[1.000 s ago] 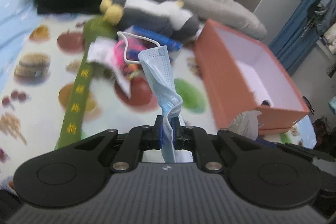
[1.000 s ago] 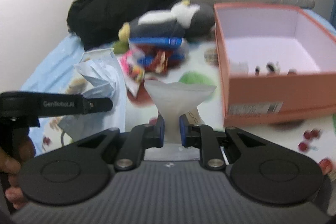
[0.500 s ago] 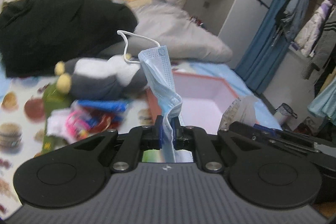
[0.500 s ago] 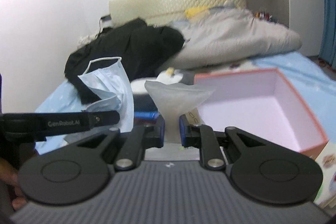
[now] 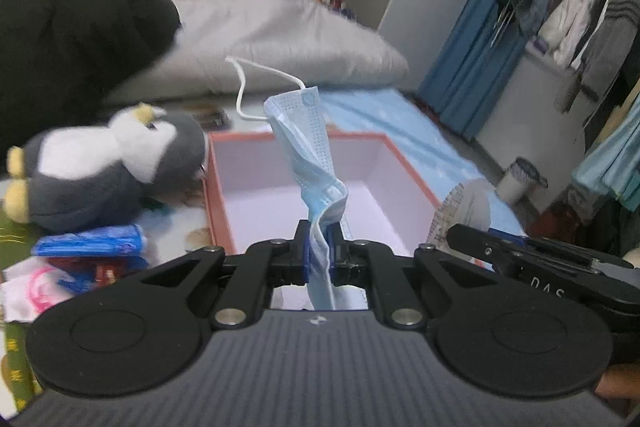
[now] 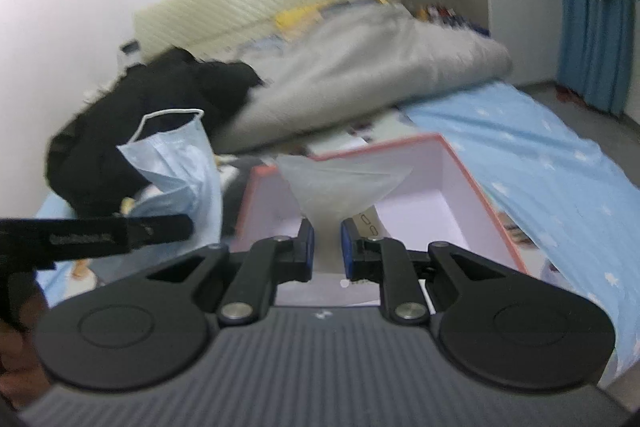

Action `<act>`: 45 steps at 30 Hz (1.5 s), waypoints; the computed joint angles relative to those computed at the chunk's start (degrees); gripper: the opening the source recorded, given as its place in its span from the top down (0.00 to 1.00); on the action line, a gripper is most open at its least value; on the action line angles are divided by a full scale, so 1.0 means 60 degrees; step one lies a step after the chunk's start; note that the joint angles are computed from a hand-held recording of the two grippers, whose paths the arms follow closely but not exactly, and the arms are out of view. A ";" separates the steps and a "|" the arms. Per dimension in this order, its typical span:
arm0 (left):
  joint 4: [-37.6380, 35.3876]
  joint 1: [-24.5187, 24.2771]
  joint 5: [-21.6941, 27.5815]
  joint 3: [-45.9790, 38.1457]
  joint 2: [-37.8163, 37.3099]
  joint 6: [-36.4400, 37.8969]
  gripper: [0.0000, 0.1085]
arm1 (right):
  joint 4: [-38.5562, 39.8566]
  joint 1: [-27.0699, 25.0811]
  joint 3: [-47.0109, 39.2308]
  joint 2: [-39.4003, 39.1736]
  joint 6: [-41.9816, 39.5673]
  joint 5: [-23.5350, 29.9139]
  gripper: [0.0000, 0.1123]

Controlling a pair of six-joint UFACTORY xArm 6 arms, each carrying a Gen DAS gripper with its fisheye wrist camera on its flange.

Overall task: Organize soft objects
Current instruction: 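Open both grippers over the box to drop the mask and bag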

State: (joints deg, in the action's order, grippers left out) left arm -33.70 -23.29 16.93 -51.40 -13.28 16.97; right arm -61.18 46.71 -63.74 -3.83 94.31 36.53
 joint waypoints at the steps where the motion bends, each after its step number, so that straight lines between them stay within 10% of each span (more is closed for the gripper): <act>1: 0.0059 0.0001 0.0119 -0.0356 0.0484 0.0031 0.91 | 0.0213 -0.0214 0.0061 0.0082 -0.0143 -0.0177 0.84; 17: 0.0428 0.0333 0.1274 -0.2797 0.4011 -0.0083 0.89 | 0.3062 -0.1853 0.0141 0.1890 -0.2101 -0.1862 0.83; 20: 0.0603 0.0397 0.1377 -0.2800 0.4025 -0.0262 0.66 | 0.3376 -0.1885 0.0080 0.1963 -0.2300 -0.1827 0.71; 31: 0.0009 0.0276 0.0695 -0.1354 0.1957 0.0230 0.61 | 0.1833 -0.1382 0.0400 0.0886 -0.0903 -0.1487 0.67; 45: 0.0842 0.0332 0.0357 0.2403 -0.3573 -0.0802 0.61 | -0.0413 0.1214 0.0282 -0.0841 0.0939 0.0878 0.67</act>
